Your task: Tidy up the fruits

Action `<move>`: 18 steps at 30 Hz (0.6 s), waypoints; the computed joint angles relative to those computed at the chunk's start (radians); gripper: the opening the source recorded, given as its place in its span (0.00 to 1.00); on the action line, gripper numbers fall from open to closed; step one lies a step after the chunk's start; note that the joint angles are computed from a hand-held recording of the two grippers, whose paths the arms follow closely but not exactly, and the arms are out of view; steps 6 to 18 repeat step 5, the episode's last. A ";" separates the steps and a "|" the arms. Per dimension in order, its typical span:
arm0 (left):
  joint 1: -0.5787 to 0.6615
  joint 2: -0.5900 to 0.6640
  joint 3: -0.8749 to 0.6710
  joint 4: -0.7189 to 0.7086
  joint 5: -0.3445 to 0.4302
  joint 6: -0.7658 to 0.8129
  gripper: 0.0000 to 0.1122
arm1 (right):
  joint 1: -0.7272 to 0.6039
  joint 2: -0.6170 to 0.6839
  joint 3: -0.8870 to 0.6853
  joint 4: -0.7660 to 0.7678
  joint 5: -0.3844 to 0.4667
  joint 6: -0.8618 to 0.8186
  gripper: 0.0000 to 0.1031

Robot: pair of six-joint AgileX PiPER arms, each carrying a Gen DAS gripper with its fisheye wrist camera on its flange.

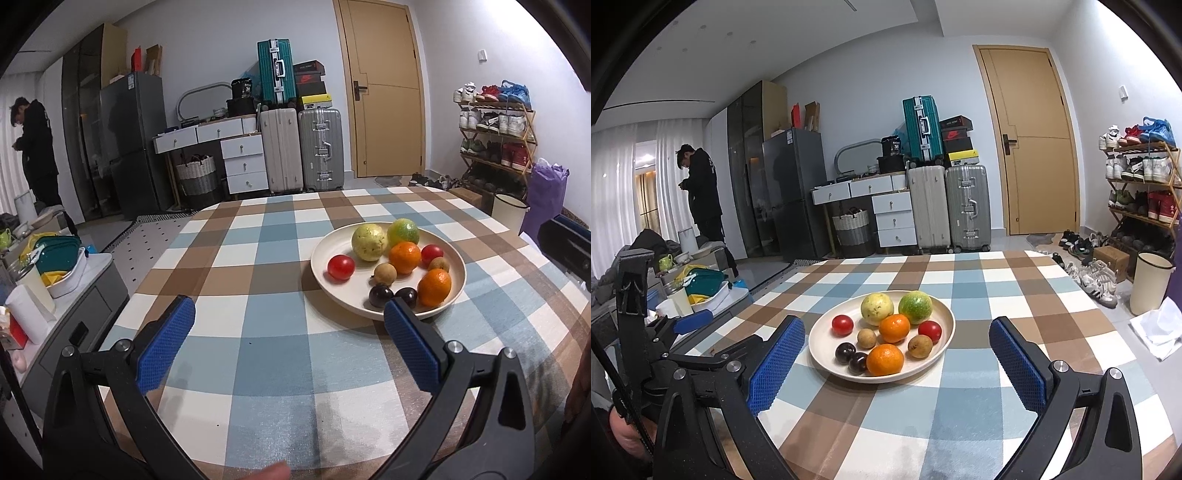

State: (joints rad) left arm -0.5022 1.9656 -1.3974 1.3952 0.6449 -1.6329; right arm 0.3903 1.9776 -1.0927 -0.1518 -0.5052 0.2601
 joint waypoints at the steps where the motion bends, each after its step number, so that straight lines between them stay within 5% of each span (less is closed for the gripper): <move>1: 0.000 0.001 0.000 0.001 0.004 -0.001 0.91 | 0.001 0.000 0.001 0.001 -0.001 -0.001 0.99; 18: 0.000 0.001 0.004 0.024 0.020 -0.039 0.91 | 0.002 -0.001 0.001 -0.016 0.002 0.015 0.99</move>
